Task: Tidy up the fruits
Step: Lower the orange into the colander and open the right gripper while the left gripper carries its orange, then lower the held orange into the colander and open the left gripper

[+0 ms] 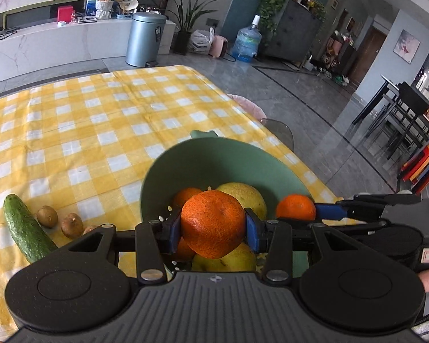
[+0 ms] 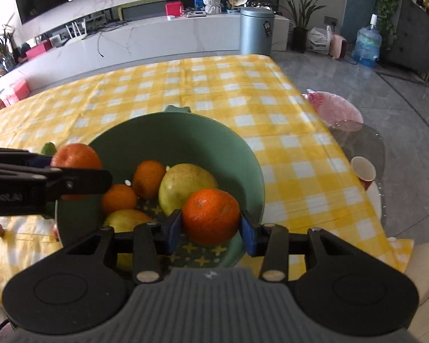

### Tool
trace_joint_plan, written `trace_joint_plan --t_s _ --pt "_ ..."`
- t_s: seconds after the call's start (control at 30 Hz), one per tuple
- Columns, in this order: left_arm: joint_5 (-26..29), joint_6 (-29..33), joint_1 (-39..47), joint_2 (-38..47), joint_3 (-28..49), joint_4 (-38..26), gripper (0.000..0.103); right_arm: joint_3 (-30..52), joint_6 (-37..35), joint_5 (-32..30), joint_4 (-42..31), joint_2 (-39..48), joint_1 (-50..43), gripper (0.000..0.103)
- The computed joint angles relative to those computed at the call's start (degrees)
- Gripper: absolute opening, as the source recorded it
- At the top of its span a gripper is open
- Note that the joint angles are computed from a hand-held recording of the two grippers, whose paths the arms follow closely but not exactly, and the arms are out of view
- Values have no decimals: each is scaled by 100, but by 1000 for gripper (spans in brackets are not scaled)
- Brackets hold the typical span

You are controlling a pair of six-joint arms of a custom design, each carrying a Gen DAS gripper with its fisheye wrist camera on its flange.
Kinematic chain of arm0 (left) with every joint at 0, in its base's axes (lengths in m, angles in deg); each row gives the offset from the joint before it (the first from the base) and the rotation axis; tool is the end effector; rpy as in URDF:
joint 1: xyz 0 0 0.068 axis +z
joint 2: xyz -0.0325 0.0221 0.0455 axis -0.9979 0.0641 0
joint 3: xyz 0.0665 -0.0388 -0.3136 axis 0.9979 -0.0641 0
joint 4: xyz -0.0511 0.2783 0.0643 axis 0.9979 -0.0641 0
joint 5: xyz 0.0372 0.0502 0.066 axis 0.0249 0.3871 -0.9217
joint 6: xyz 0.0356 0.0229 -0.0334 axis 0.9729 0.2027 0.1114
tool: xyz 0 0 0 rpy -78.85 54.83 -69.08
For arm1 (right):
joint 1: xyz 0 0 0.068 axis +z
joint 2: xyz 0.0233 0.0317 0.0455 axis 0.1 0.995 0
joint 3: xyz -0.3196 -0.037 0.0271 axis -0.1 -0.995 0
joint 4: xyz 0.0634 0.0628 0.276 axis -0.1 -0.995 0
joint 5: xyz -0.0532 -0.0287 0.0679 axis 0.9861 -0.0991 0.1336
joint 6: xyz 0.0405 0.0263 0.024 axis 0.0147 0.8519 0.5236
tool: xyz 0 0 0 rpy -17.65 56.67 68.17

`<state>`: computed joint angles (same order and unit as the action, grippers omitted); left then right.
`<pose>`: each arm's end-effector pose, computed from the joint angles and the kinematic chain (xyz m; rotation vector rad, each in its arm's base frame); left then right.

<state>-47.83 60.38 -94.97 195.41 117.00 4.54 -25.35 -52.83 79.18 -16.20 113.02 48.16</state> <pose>0.3153 -0.0635 0.0682 0.4543 2.3865 -0.5836 0.2797 0.2384 0.0584 -0.0254 2.4706 0.1000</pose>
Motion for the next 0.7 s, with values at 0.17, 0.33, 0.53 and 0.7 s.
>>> trace_joint_plan --t_s 0.17,0.33,0.53,0.7 --pt "-42 26 18 6 -22 -100 50 -55 71 63 192 0 -3 55" --pt "46 150 67 -36 -71 -182 50 -149 121 225 468 -72 19 66" --pt "406 398 -45 -55 -25 -448 50 -322 585 641 719 -133 -75 76" --pt "405 197 -410 111 76 -432 50 -538 820 706 1088 -194 -157 77"
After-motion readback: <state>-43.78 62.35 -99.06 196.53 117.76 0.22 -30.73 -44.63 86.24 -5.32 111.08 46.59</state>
